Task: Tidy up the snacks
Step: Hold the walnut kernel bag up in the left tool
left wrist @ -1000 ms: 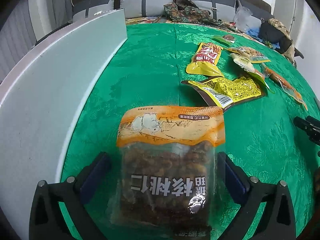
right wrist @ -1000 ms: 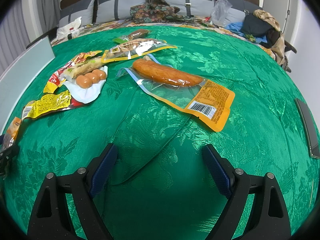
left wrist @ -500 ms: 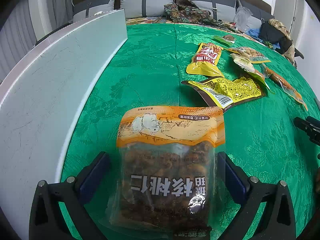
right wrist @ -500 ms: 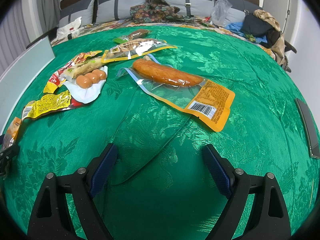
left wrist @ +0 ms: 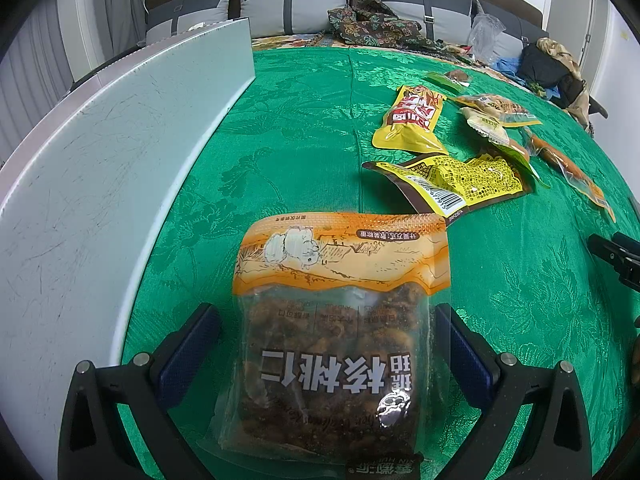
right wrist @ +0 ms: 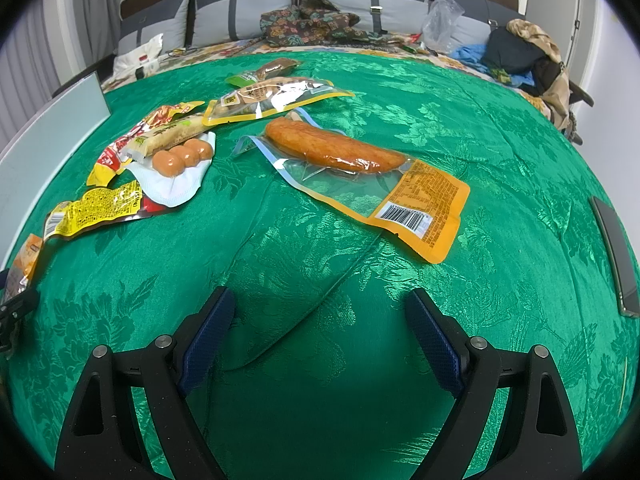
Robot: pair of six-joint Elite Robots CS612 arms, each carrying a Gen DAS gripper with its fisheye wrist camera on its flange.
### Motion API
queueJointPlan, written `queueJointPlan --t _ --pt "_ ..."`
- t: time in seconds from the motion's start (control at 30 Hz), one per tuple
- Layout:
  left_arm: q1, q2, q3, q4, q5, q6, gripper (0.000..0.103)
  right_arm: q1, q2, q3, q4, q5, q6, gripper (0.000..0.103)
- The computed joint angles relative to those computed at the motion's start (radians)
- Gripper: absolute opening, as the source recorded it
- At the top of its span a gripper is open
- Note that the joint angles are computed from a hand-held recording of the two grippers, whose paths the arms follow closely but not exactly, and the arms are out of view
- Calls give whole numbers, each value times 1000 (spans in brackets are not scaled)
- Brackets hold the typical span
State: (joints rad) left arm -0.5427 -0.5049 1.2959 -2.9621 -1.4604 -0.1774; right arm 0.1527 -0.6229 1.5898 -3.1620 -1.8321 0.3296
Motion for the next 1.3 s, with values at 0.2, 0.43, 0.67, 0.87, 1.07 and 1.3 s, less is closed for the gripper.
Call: queueJointPlan --t 0.2,0.43,0.67,0.87,1.07,1.3 --pt "0 0 0 0 0 0 103 0 0 0 0 0 0 90" --pt "0 0 0 0 0 0 103 0 0 1 -1 0 0 90" --pt "0 1 -1 0 0 0 103 0 0 1 -1 0 -1 90" --pt "0 1 -1 -1 -1 0 103 0 0 1 -2 0 -1 90" --pt "0 1 -1 -1 -1 0 103 0 0 1 -2 0 -1 90" --pt "1 1 -1 -2 -2 1 103 -23 -20 12 15 119 -60 86"
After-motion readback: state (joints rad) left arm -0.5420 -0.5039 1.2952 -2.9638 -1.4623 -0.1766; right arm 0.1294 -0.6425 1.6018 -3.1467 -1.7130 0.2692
